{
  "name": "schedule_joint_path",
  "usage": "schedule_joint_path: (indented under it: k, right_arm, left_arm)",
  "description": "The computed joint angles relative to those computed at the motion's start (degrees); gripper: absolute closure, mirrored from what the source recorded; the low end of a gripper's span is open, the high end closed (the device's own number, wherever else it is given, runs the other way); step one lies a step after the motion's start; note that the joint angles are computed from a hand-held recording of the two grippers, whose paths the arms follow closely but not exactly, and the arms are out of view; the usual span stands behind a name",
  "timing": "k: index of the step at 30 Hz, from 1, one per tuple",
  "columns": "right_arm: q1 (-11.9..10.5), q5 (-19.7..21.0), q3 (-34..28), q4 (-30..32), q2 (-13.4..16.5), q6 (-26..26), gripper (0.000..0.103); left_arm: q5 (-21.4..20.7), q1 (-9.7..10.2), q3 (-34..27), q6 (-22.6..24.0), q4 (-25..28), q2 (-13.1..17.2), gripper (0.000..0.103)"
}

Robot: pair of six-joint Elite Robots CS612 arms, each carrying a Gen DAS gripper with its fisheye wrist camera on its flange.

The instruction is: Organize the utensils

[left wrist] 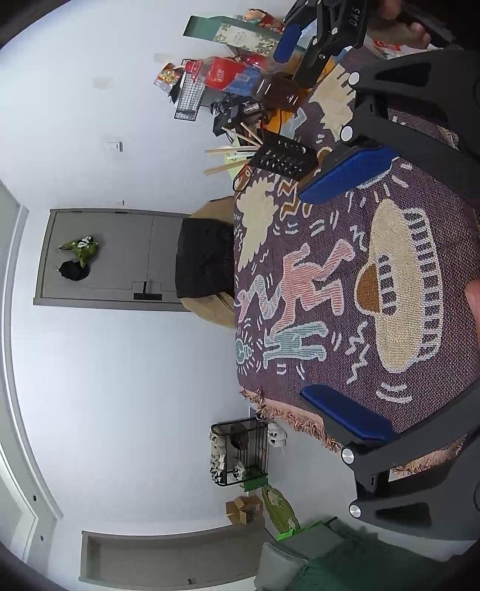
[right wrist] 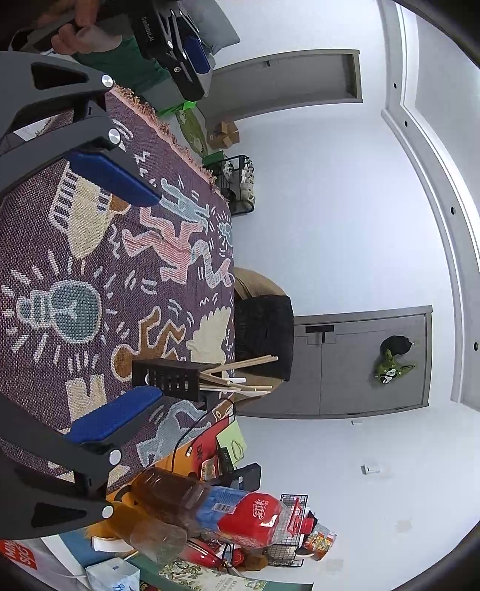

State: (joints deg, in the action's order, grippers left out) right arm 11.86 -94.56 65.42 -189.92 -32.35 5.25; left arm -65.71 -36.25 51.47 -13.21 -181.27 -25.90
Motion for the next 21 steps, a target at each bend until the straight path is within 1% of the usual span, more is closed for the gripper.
schedule_joint_path:
  k: [21]
  right_arm:
    - [0.13,-0.3,0.09,-0.46,-0.02,0.21,0.008]
  left_arm:
    - [-0.24,0.0,-0.23,0.37,-0.09,0.24,0.006]
